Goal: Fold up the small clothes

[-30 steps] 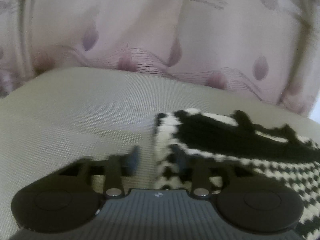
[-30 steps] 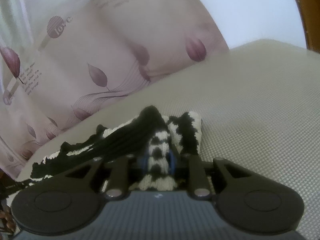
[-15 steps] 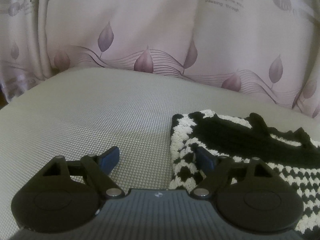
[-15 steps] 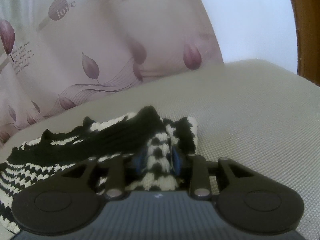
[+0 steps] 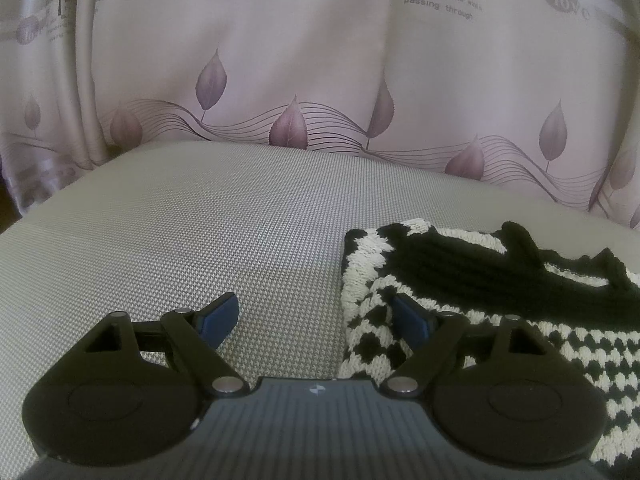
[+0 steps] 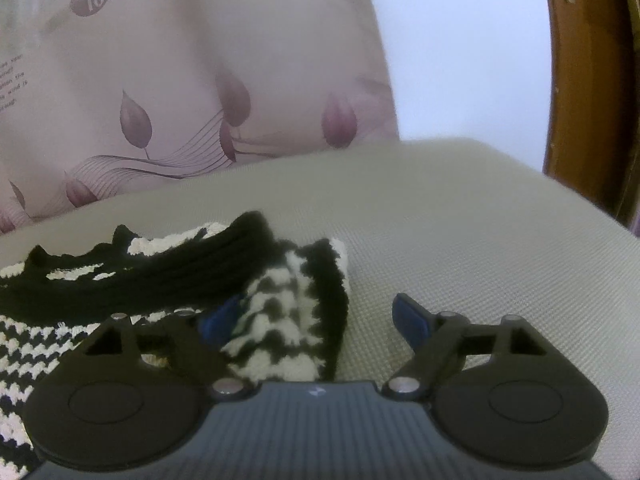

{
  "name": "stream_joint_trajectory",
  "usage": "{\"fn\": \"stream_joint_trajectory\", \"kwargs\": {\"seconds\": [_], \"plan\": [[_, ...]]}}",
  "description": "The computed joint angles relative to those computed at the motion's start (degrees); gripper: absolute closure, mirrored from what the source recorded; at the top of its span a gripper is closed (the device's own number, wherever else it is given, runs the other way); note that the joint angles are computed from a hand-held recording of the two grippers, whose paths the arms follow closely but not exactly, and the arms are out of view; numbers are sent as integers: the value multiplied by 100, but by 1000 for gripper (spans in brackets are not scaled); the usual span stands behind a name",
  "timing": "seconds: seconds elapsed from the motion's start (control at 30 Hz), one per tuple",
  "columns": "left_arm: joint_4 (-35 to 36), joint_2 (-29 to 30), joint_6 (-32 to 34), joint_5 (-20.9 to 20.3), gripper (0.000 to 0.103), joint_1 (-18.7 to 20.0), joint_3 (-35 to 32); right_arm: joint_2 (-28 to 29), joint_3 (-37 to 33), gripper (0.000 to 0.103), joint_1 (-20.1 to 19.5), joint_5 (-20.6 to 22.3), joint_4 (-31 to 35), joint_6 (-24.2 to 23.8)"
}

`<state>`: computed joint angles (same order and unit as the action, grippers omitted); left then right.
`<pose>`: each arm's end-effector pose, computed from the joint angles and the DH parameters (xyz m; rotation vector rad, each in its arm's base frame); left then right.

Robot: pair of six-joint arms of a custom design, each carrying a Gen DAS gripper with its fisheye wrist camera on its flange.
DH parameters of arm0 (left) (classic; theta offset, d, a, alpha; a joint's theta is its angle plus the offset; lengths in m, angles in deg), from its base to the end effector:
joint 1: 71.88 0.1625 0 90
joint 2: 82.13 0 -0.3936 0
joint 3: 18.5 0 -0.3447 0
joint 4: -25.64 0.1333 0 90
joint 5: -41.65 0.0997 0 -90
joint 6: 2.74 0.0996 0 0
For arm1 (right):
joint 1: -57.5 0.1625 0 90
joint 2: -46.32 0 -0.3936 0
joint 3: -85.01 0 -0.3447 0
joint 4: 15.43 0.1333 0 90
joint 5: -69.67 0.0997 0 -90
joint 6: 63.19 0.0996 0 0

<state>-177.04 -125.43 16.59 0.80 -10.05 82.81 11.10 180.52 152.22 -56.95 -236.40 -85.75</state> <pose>-0.0898 -0.6097 0.1837 0.3926 2.1288 -1.1600 0.1231 -0.5927 0.1577 0.0157 -2.0721 1.3097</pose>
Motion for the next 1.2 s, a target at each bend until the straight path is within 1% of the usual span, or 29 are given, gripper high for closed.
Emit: {"fn": "stream_joint_trajectory", "kwargs": {"seconds": [0.13, 0.3, 0.4, 0.5, 0.53, 0.57, 0.67, 0.73, 0.8, 0.93, 1.0, 1.03, 1.07, 1.1, 1.17, 1.2], "plan": [[-25, 10, 43, 23, 19, -6, -2, 197, -192, 18, 101, -270, -259, -381], [-73, 32, 99, 67, 19, -22, -5, 425, -415, 18, 217, -502, -653, -887], [-78, 37, 125, 82, 18, -26, -11, 597, -520, 18, 280, -515, -1235, -1327], [-76, 36, 135, 86, 18, -27, -13, 748, -536, 18, 316, -313, -2006, -1770], [-79, 36, 144, 88, 18, -27, -14, 781, -484, 14, 319, -169, -2289, -1916], [-82, 37, 154, 94, 17, -27, -17, 801, -448, 10, 319, -35, -2455, -2037], [-101, 39, 191, 106, 16, -28, -18, 882, -398, 9, 348, 248, -2752, -2427], [-113, 36, 207, 104, 16, -26, -15, 909, -338, 9, 382, 381, -2825, -2594], [-113, 36, 215, 113, 15, -29, -14, 876, -164, 9, 418, 537, -2817, -2629], [-133, 52, 294, 135, 12, -42, -19, 656, 241, 9, 419, 773, -2450, -2292], [-8, 9, 305, 44, 11, -17, -17, 615, 322, 9, 442, 755, -2273, -2328], [131, -59, 251, -76, 10, 13, 1, 579, 382, 9, 459, 744, -2170, -2321], [369, -180, 156, -299, 8, 68, 31, 525, 442, 9, 455, 771, -2012, -2266], [805, -379, -19, -692, 8, 166, 52, 474, 492, 9, 452, 785, -1868, -2210], [1911, -783, -430, -1626, 9, 432, -50, 452, 527, 9, 464, 724, -1782, -2111], [2292, -916, -529, -2004, 10, 550, -130, 427, 543, 9, 454, 734, -1721, -2041]]}}
